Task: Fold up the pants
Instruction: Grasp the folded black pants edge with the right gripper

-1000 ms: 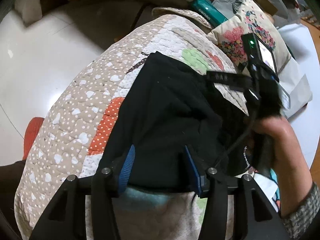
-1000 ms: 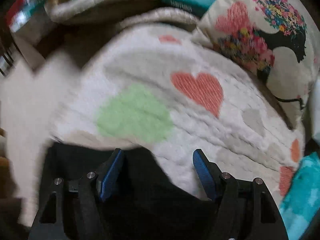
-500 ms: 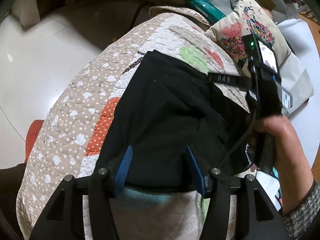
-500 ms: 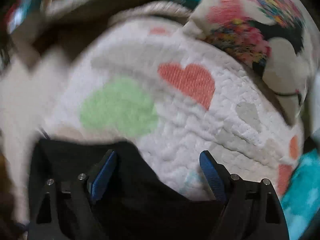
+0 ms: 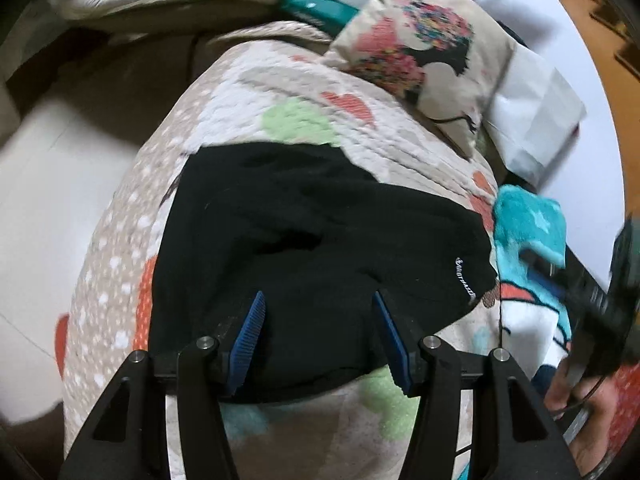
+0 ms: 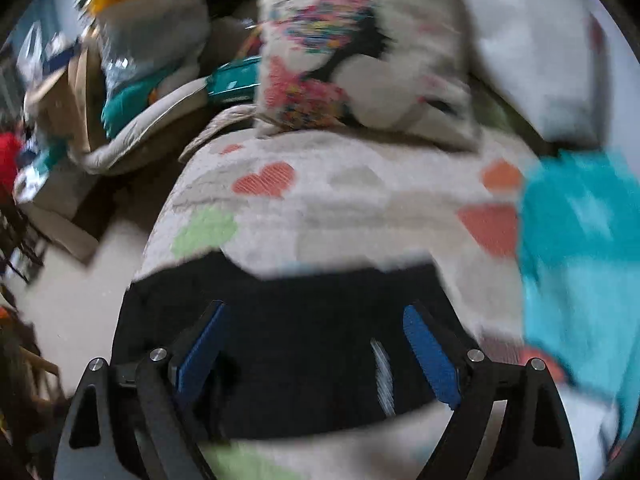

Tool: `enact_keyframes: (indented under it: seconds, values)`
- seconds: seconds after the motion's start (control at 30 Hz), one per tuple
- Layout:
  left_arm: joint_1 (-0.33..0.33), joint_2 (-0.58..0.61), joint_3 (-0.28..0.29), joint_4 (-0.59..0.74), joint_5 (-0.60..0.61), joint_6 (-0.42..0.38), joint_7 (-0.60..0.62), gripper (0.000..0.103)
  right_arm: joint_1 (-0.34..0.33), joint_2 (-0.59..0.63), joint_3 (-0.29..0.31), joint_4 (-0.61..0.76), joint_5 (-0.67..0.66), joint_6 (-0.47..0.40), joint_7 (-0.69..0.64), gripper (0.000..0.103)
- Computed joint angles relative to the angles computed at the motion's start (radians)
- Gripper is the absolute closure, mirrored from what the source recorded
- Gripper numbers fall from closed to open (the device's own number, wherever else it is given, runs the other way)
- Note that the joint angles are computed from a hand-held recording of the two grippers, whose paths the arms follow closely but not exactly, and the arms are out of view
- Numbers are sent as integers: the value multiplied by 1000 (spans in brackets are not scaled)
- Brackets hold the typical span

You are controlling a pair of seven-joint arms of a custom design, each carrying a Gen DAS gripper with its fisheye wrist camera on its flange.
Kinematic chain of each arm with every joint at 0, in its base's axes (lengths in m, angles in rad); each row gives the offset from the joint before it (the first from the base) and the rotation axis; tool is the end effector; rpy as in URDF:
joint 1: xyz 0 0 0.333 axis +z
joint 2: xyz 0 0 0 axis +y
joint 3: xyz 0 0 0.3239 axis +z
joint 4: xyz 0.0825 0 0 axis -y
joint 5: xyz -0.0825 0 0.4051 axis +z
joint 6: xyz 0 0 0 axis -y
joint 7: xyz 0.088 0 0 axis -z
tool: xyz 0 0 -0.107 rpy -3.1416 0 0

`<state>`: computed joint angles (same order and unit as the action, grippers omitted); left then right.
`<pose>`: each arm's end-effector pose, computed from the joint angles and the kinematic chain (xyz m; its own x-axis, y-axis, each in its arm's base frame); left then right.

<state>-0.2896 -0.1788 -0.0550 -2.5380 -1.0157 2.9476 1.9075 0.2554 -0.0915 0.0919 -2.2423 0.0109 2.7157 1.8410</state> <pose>0.4689 -0.1090 0.3756 0.1173 -0.8680 0.4825 -0.8395 -0.3463 -0.4188 0.5342 0.1939 0.4666 0.1097 -0.9836 -0.1435 -0.8567 -0.0203 -0.5154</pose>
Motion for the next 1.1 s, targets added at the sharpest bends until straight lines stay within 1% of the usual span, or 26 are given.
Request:
enact_keyframes:
  seconds: [0.03,0.1,0.13,0.17,0.2,0.23,0.27,0.3,0.37,0.43,0.5,0.53,0.57,0.63,0.67,0.7,0.77,0.83,0.9,0.93,1.03,1.1]
  values:
    - [8,-3,-3,13,30,-20,-17,48,-1,-43,-13,-61,52,17,-4,11]
    - [16,0,-8,59,80,-52,-39,48,4,-92,-45,-134,183,33,-47,11]
    - [21,6,-15,86,119,-69,-52,48,22,-102,-71,-166,299,52,-86,11]
    - [30,24,-24,132,181,-102,-75,48,38,-97,-94,-178,404,67,-131,11]
    - [37,39,-34,161,227,-118,-95,48,65,-110,-122,-204,551,75,-190,11]
    - [51,71,-54,211,319,-134,-147,48,78,-106,-134,-210,643,77,-235,11]
    - [59,94,-68,246,380,-144,-175,48,91,-98,-146,-214,744,74,-285,11]
    - [64,130,-81,295,442,-163,-196,48,85,-91,-141,-215,775,71,-298,11]
    - [72,230,-110,421,555,-215,-224,48,57,-82,-109,-225,763,92,-275,11]
    - [90,315,-145,520,561,-270,-197,48,34,-66,-78,-229,711,130,-228,11]
    - [105,413,-179,628,572,-331,-201,48,33,-48,-72,-226,720,161,-233,11]
    - [109,475,-195,693,598,-360,-211,48,35,-42,-72,-229,738,181,-242,11]
    - [109,506,-201,722,617,-372,-220,48,43,-31,-77,-224,776,195,-270,11]
    - [107,603,-217,829,667,-409,-264,48,54,-14,-84,-218,860,214,-329,11]
    - [119,636,-236,864,664,-420,-265,48,64,1,-86,-210,926,229,-377,11]
    - [130,671,-255,905,661,-434,-266,48,65,3,-81,-210,959,244,-403,11]
    - [125,734,-265,984,697,-455,-289,43,69,17,-70,-198,1003,276,-452,11]
    - [134,790,-291,1053,709,-479,-271,43,78,40,-67,-169,1111,287,-567,10]
    - [128,849,-295,1137,734,-537,-279,43,75,65,-52,-148,1175,312,-637,10]
    - [121,868,-293,1164,750,-552,-283,43,74,73,-43,-141,1200,326,-670,10]
    - [93,916,-275,1234,811,-602,-298,43,66,96,-22,-129,1213,359,-716,10]
    - [81,929,-269,1253,847,-624,-287,43,62,109,-12,-121,1224,376,-743,10]
